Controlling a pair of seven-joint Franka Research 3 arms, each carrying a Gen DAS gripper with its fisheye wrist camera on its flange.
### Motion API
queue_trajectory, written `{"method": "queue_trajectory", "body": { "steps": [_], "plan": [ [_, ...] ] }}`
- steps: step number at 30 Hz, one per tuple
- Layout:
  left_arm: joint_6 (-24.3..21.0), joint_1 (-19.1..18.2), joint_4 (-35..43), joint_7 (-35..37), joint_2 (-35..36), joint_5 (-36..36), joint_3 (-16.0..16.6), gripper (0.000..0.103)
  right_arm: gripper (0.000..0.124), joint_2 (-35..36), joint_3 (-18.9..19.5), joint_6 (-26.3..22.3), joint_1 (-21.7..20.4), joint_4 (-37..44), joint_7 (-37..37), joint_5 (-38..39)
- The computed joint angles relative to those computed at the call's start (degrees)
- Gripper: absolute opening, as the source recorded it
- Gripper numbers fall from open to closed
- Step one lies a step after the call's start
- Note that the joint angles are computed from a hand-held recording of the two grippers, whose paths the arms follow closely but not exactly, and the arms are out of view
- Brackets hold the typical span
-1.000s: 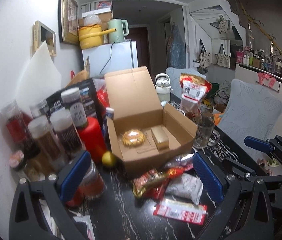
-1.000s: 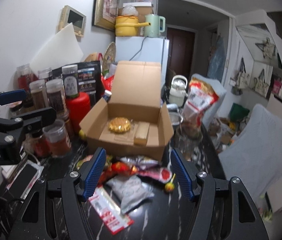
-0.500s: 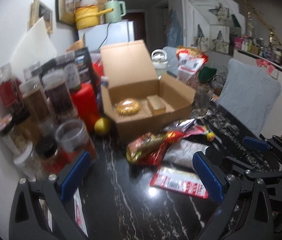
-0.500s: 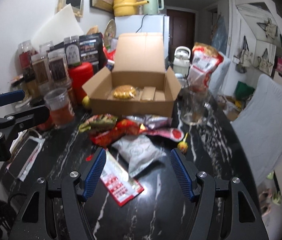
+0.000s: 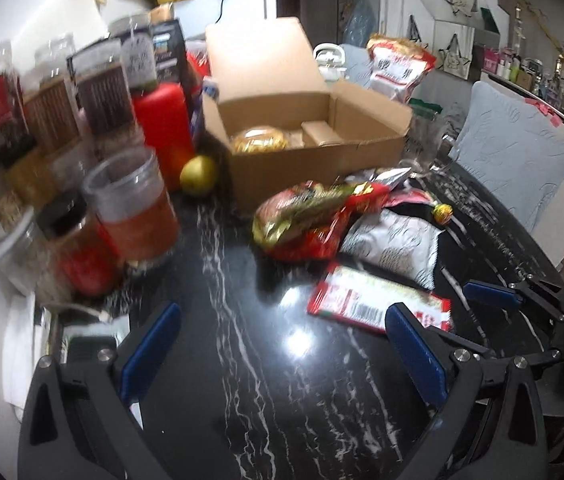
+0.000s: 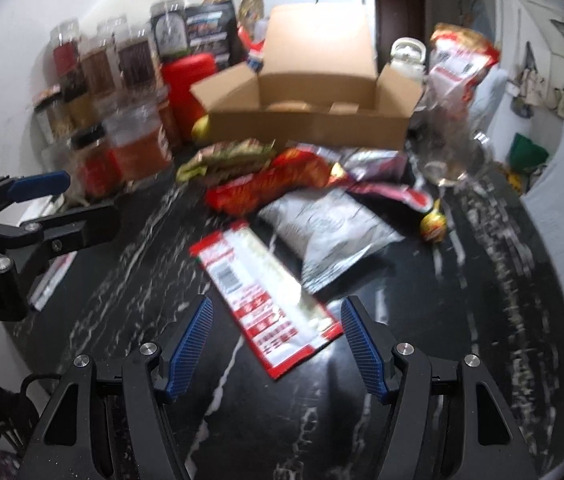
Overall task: Organize snacks
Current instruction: 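Grasp the red-and-white snack packet with the right tool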
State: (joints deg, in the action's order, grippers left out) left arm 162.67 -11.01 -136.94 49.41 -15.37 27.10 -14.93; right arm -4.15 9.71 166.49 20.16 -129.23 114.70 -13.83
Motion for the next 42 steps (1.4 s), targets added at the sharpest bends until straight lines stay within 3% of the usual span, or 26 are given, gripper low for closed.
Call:
{"method": "queue_trajectory", "body": {
  "steps": [10, 16, 22, 23, 26, 33, 40, 42],
  "plan": [
    [3.74, -2.47, -2.67, 8.11, 1.63, -8.96, 3.97, 0.103, 0.067, 7.12, -2.15, -3.35, 2.67, 6.26, -8.17, 4.48],
    [5.30, -4.24, -3.75, 13.42, 1.96, -16.55, 6.29, 0.103, 0.079, 10.06, -2.96, -6.40, 3.69, 9.99, -12.48, 7.98],
    [5.78, -3.96, -3.82, 15.66, 2.25, -20.36, 6.32, 0.103, 0.082, 11.89, -5.07, -9.63, 6.37, 13.13, -6.91, 0.81],
    [5.91, -3.50, -3.85, 15.26, 2.22, -19.99, 5.92, 0.103, 0.076, 11.88, -5.04, -9.91, 6.40, 13.27, -6.86, 0.81],
    [5.83, -3.39, -3.76, 15.24, 2.30, -20.18, 5.77, 0.103, 0.063, 11.08, -4.85, -10.47, 6.21, 12.85, -7.30, 1.32],
    [5.83, -4.43, -3.68, 16.92, 2.53, -22.38, 5.83, 0.103, 0.055, 5.54, -3.85, -10.89, 5.07, 6.86, -5.09, 1.67],
    [5.43, -6.11, -2.63, 18.81, 3.61, -24.22, 5.69, 0.103, 0.057, -0.83, -2.31, -12.89, 2.16, 0.39, -0.58, 2.48],
    [5.61, -6.29, -2.35, 19.20, 3.86, -24.51, 5.46, 0.103, 0.067, -2.41, -1.92, -13.39, 1.29, -1.25, -1.28, 3.21]
  ]
}}
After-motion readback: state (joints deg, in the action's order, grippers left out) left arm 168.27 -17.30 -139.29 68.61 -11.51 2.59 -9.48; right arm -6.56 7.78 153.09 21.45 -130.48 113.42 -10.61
